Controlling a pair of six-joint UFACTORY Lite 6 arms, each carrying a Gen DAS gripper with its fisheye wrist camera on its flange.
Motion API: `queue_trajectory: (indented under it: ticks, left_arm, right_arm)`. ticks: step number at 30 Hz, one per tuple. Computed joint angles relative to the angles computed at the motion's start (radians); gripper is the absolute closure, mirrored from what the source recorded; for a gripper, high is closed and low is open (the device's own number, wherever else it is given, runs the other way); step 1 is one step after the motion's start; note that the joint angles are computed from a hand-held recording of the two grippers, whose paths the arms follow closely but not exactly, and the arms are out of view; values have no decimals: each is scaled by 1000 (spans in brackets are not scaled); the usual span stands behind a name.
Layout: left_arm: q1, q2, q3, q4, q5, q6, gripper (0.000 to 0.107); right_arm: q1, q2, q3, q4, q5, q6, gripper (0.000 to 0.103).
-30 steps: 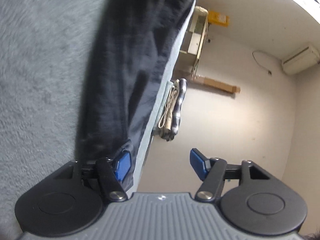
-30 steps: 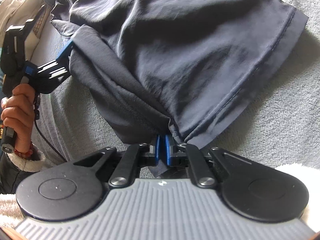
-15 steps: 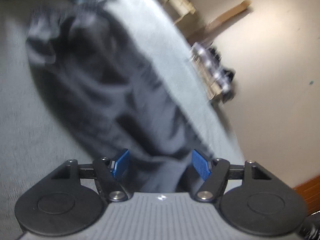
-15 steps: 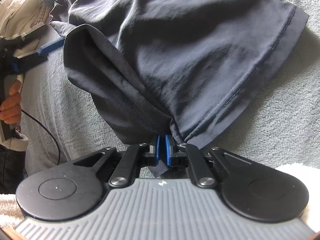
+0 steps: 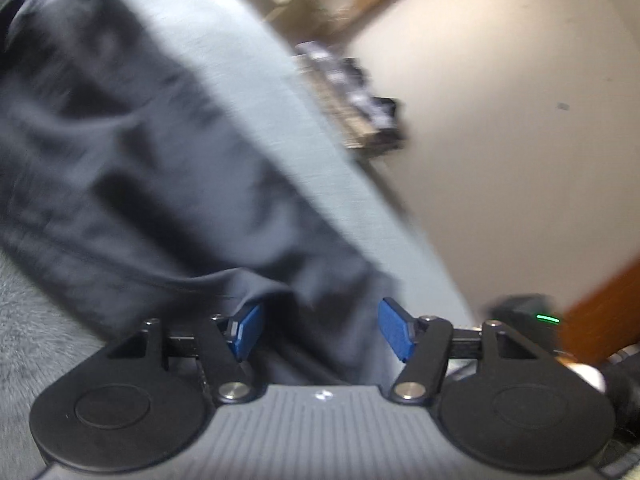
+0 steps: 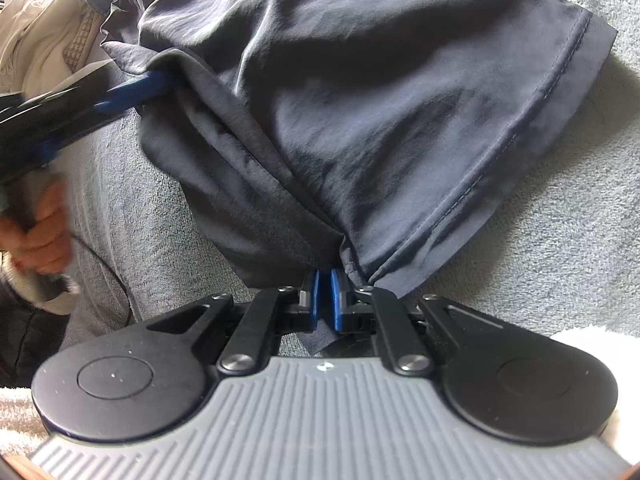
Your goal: Fold clothes
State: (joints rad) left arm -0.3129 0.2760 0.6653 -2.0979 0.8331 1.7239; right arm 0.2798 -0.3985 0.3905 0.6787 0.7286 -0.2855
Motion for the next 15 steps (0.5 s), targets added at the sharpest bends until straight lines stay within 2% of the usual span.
queue_trajectory:
  ticks: [1, 2, 3, 7, 10, 11, 13, 15]
  left_arm:
    - [27, 39, 4, -3, 42, -29, 55]
    - [67, 100, 6, -6, 126, -37, 70]
    - [100, 154, 15, -4, 188, -57, 75]
    - [213, 332, 49, 39, 426, -138, 69]
    - [264, 414, 51, 82, 579, -154, 58]
    - [275, 434, 58, 101, 609, -163, 54]
    - [294, 427, 67, 154, 594, -194, 54]
    - [303, 347, 59, 228, 494, -223, 54]
  right_arm:
    - [9, 7, 3, 4, -8, 3, 99]
    - [17, 14, 6, 8, -15, 6, 99]
    - [16, 13, 5, 9, -16, 4, 99]
    - [6, 19, 5, 16, -14, -10, 99]
    - [3, 25, 7, 18, -15, -14, 99]
    - [3, 25, 6, 19, -16, -15, 99]
    - [-2, 25, 5, 20, -14, -19, 99]
    - [-5, 24, 3, 20, -13, -21, 99]
